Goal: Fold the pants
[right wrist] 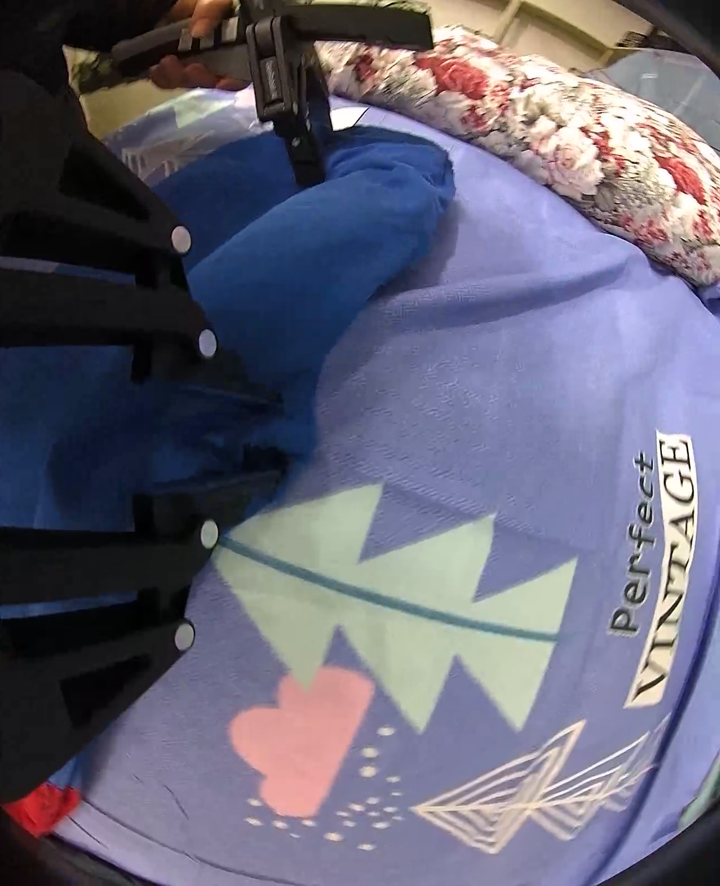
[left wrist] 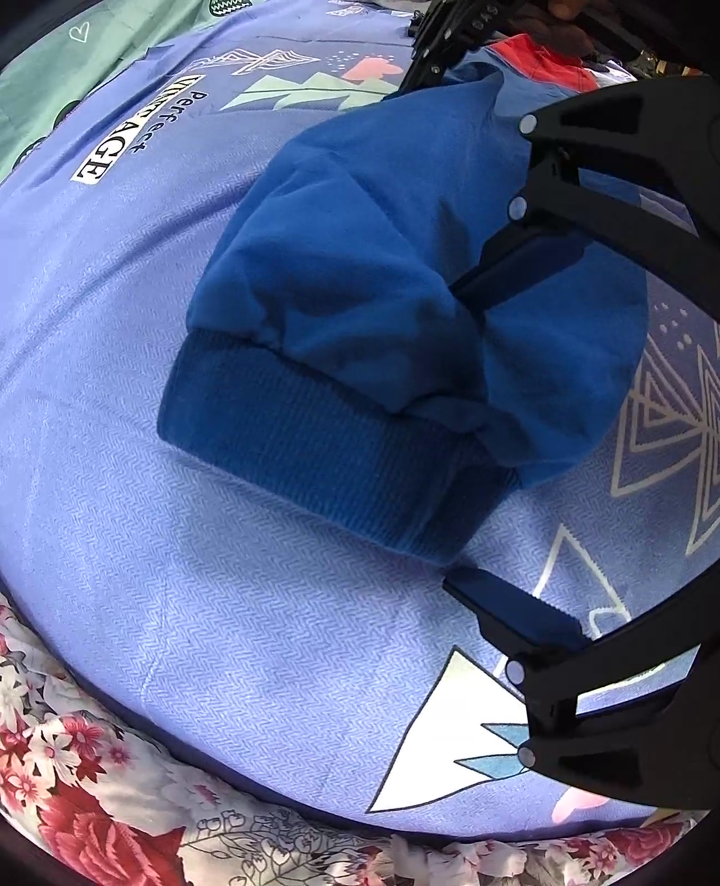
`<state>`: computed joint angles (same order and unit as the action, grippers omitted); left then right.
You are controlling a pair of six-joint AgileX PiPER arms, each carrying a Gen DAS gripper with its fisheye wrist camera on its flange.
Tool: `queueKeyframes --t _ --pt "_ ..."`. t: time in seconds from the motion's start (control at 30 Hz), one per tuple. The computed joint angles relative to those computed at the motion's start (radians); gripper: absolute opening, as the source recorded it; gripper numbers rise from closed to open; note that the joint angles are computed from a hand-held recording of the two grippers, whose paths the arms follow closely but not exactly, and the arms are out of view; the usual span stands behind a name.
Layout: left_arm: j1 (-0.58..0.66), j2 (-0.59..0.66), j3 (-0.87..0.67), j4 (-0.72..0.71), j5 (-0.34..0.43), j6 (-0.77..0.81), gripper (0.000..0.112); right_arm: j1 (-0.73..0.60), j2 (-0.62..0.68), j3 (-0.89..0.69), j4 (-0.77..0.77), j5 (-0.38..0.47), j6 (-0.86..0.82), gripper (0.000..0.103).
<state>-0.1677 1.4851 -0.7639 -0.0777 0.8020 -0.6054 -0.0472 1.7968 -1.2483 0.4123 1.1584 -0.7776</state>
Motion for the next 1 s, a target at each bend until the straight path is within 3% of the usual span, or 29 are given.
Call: queueKeyframes --t 0.1,0.2,0.33,0.4,0.5,0.53,0.67,0.77,0.87,0.9,0.93,1.0 --pt "-0.017 -0.028 0.029 0.043 0.006 -0.032 0.097 -0.021 -0.044 -0.026 0.033 -0.048 -0.012 0.003" --pt "-0.024 -0.042 0.043 0.053 0.011 -0.047 0.098 0.000 -0.004 -0.066 0.000 -0.112 0.045 0.003" --pt "-0.039 -0.044 0.028 0.077 0.051 -0.059 0.097 0.093 -0.033 0.065 -0.073 -0.358 0.039 0.005" --pt "-0.033 -0.060 0.011 0.075 0.081 -0.049 0.097 0.063 -0.029 0.064 -0.019 -0.349 0.022 0.008" --pt "-0.032 -0.123 -0.005 0.107 0.108 -0.058 0.096 -0.044 -0.030 0.036 0.054 -0.273 0.038 0.049" --pt "-0.029 -0.140 -0.012 0.116 0.113 -0.059 0.096 -0.093 -0.040 0.037 0.084 -0.255 0.043 0.050" --pt "-0.001 -0.120 -0.050 0.145 0.119 -0.071 0.096 -0.247 -0.040 0.027 0.147 -0.072 0.002 0.048" --pt "0.009 -0.063 -0.058 0.135 0.087 -0.095 0.097 -0.267 -0.045 0.068 0.141 0.000 -0.028 0.037" --pt "0.035 -0.041 -0.048 0.111 0.046 -0.078 0.099 -0.282 -0.079 0.140 0.099 -0.081 -0.055 0.019" --pt "0.038 -0.036 -0.046 0.115 0.043 -0.082 0.100 -0.274 -0.092 0.162 0.084 -0.140 -0.031 0.001" --pt "0.039 -0.035 -0.047 0.118 0.043 -0.085 0.101 -0.271 -0.117 0.178 0.028 -0.238 0.024 0.000" --pt "0.034 -0.035 -0.065 0.132 0.072 -0.083 0.101 -0.259 -0.158 0.200 -0.113 -0.390 0.157 0.012"
